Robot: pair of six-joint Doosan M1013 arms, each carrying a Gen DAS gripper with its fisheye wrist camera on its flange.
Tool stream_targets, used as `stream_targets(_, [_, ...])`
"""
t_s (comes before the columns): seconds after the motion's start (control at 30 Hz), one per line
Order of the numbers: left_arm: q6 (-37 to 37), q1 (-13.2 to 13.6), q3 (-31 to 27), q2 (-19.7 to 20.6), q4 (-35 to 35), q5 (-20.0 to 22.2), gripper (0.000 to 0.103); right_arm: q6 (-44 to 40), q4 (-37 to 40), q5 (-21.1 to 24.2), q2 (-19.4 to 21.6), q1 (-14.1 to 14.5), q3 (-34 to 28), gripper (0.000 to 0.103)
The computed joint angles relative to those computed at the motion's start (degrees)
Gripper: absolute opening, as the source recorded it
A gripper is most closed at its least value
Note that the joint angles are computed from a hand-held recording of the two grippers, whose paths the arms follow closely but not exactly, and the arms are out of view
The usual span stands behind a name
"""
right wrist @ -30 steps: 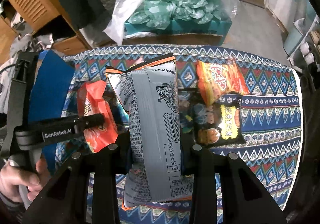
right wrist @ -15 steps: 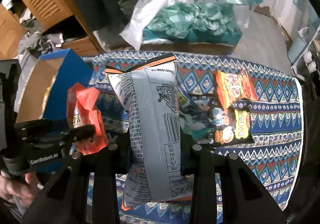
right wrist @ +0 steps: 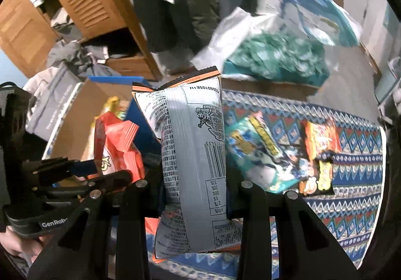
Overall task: Organize snacks
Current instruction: 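Carry the orange bag with the left tool while the right tool carries the white-backed bag to the box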
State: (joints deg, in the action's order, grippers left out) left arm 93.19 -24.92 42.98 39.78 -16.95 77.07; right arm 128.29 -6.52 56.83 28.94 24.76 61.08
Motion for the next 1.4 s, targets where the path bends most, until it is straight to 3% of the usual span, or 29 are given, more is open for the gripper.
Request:
stream_targets(0.33, [-1.31, 2.66, 0.75, -1.71, 2.02, -2.12, 0.042, -3.73, 1.92, 1.90, 4.65, 1.49, -9.04, 0.033])
stream_targets(0.57, [-2.60, 4.74, 0.82, -2.00, 3.24, -2.77, 0.042, -6.63, 5.00, 5.83, 9.75, 2.29, -17.42, 0.033])
stream_targets(0.83, [-3.89, 6.11, 3.26, -2.97, 7.84, -6.37, 0.042, -8.29, 8.51, 10.04, 14.97, 2.87, -25.83, 0.033])
stream_targets(1.2, [-6.35, 7.52, 4.02, -2.13, 10.11, -5.44, 0.043, -10.17, 11.75, 17.33, 22.54, 3.83, -38.25, 0.033])
stream_targets(1.3, [-7.45, 7.67, 2.94, -1.28, 10.02, -3.43, 0.046, -10.38, 12.19, 18.45, 23.85, 3.98, -40.54, 0.035])
stream_targets(1.4, [-8.33, 7.82, 2.37, -0.71, 9.86, -2.05, 0.055, -10.08, 12.51, 18.61, 24.06, 3.90, -40.87, 0.038])
